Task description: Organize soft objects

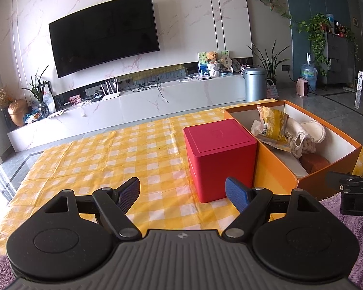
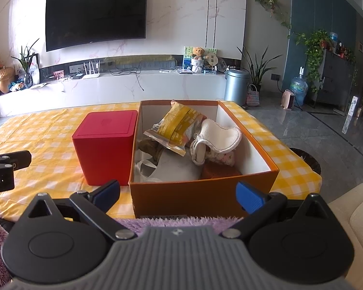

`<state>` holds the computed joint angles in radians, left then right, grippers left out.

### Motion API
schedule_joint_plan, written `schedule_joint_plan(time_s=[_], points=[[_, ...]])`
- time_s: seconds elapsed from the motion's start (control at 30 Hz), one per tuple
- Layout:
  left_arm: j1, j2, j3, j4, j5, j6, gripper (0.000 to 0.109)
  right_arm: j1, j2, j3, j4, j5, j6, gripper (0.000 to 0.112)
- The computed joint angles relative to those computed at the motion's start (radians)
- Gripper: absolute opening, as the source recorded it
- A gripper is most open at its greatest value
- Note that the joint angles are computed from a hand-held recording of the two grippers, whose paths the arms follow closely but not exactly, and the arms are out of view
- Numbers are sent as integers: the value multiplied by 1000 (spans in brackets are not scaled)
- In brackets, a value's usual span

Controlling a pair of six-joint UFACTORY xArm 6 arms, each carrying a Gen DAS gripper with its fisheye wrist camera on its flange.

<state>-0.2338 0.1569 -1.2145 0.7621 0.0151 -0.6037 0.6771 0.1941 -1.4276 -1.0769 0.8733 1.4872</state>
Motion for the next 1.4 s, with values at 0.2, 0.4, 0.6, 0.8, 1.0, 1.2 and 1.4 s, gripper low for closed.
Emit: schedule_joint_plan(time_s=[0.2,0.4,0.6,0.8,1.0,1.2,1.4], points=[[1,-7,1,26,2,-23,94,1,-4,2,-3,1,-6,100],[2,-7,2,26,1,-24,94,2,-5,3,-5,1,-5,100],[2,-8,2,25,1,-21,94,2,-4,2,-4,2,-5,100],[2,-7,2,28,1,-25,94,1,-4,3,-5,1,-4,100],[3,-6,1,33,1,-29,94,1,-4,3,-5,1,-5,100],[4,-10,3,44,3,-40,94,1,-4,4,-6,0,-4,100],[4,-13,3,55,6,-50,94,1,-4,4,-7,0,-3,100]])
